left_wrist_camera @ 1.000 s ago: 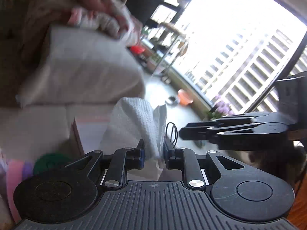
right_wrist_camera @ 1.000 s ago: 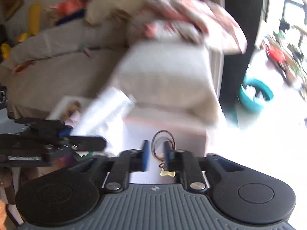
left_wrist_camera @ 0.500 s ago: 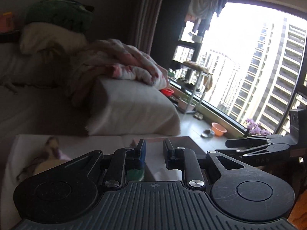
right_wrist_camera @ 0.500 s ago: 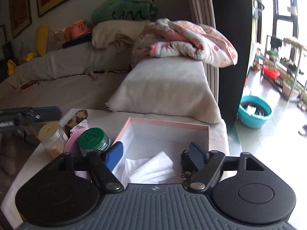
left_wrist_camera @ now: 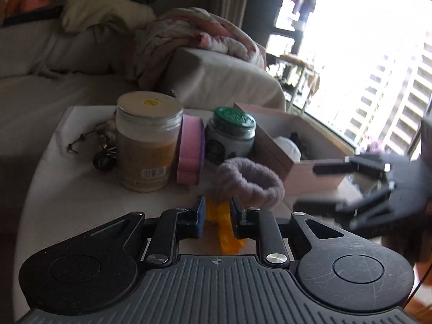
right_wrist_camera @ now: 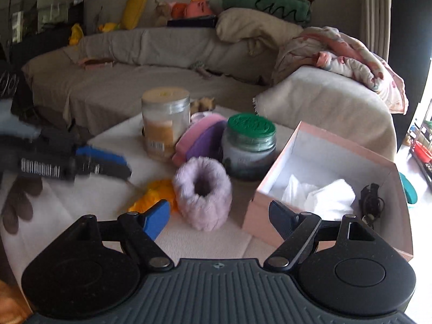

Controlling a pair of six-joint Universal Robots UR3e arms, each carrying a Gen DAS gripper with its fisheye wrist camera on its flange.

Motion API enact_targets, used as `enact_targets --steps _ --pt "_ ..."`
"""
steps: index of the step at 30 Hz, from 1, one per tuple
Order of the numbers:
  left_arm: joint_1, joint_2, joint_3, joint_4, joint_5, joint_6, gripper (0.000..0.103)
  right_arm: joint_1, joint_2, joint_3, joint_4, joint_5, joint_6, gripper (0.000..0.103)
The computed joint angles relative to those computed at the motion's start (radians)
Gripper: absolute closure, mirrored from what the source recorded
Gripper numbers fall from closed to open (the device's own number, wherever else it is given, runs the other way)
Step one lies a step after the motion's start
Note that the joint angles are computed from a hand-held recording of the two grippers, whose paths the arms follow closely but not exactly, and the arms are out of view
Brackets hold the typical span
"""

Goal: Organize soft objects
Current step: 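Grasp the furry leopard-print tail with the left gripper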

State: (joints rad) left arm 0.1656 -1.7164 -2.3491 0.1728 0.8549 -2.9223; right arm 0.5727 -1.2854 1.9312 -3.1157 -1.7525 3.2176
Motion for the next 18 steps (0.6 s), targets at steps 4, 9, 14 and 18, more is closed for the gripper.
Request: enact_targets --steps 4,9,14,18 --pt "-0.058 -0.088 0.041 0.158 0.116 -0.126 0.081 0.012 0.023 0.018 -0.025 -0.013 0.017 0.022" --pt "-0.078 -0.155 0.044 0.256 0.224 -0.123 0.081 0.024 0.044 0.025 -0.060 -0.021 0.007 0.022" --pt "0.033 -0.180 0.072 0.274 0.170 -0.150 0.081 0.040 0.084 0.002 -0.067 -0.018 -0.017 0.022" --pt "0.098 -0.219 0.216 0.085 0.096 0.054 0.081 0.031 0.082 -0.020 -0.027 0.040 -0.028 0.022"
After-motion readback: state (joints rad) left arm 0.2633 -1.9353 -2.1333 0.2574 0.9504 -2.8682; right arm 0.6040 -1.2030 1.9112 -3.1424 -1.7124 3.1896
